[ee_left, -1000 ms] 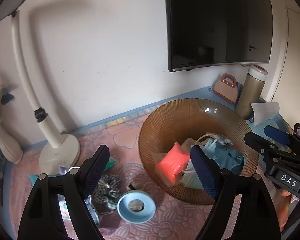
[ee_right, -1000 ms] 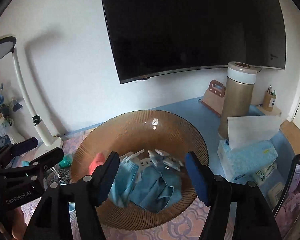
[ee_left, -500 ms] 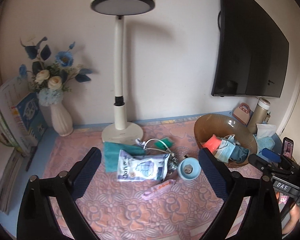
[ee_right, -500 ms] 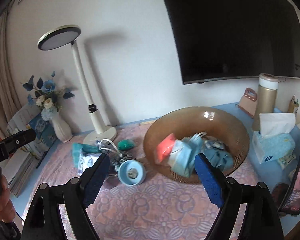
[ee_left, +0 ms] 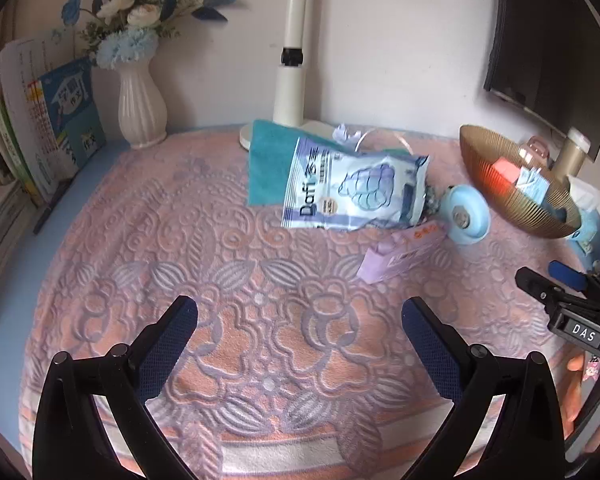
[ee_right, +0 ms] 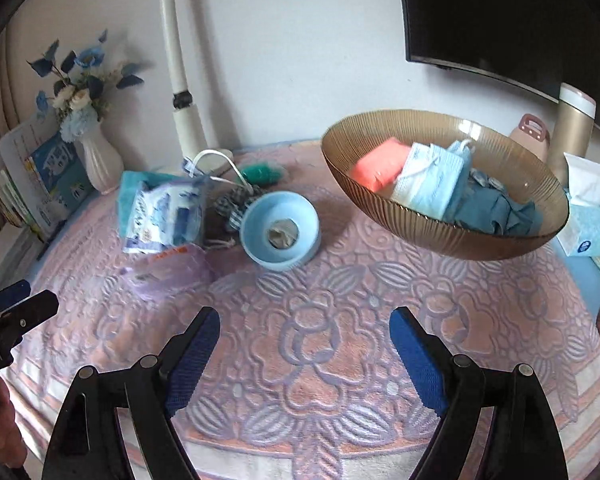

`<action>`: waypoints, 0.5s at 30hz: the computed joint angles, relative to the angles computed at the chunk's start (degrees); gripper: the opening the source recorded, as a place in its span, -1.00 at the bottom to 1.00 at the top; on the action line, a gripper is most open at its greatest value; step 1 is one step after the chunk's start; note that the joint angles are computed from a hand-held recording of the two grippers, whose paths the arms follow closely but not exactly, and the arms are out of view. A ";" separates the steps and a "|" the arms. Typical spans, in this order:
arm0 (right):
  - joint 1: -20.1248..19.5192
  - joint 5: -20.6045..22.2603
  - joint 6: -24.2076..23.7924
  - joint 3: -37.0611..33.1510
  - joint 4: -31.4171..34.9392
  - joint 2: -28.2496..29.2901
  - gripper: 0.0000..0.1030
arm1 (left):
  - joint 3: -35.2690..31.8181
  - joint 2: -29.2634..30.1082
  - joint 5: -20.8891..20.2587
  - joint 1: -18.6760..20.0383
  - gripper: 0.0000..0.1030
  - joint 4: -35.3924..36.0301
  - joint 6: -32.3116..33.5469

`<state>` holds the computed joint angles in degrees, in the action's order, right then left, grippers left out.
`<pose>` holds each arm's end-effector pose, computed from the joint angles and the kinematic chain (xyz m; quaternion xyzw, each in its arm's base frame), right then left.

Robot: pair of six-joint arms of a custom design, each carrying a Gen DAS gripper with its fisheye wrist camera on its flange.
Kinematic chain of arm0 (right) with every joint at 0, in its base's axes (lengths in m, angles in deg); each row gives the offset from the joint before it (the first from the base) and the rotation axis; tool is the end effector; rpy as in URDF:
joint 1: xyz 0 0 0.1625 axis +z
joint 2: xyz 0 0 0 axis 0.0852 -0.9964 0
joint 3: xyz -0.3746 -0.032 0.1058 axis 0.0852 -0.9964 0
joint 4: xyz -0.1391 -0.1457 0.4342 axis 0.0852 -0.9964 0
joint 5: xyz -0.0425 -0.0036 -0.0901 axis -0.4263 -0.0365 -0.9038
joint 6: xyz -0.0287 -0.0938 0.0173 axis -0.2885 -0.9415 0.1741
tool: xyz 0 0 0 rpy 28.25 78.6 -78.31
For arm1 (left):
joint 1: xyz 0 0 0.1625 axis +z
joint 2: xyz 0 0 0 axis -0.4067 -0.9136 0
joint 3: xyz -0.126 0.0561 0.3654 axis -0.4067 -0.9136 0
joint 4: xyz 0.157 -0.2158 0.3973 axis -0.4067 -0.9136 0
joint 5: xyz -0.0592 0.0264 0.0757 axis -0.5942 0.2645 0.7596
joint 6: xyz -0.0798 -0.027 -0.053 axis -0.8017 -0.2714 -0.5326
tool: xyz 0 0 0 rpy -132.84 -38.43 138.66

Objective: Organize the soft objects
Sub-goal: 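Move both open grippers back over the remaining items on the bed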

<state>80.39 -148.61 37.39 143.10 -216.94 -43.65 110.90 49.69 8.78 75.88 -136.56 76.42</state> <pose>0.0164 -0.7319 0.3082 0.0111 -0.8652 0.3461 0.3627 -0.3587 -0.7847 -0.0263 0.2410 0.8763 -0.3043 0.2854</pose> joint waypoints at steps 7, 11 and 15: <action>-1.74 -2.94 6.26 -3.89 8.66 1.79 0.76 | -5.59 4.21 -0.37 1.82 0.99 7.62 -1.01; -1.59 -4.82 5.96 -4.81 10.00 2.63 0.78 | -6.51 4.56 -0.29 2.08 0.99 12.37 -3.16; -0.98 -7.00 3.53 -4.82 8.07 3.52 0.86 | -6.46 5.03 1.55 1.60 0.99 12.60 -2.20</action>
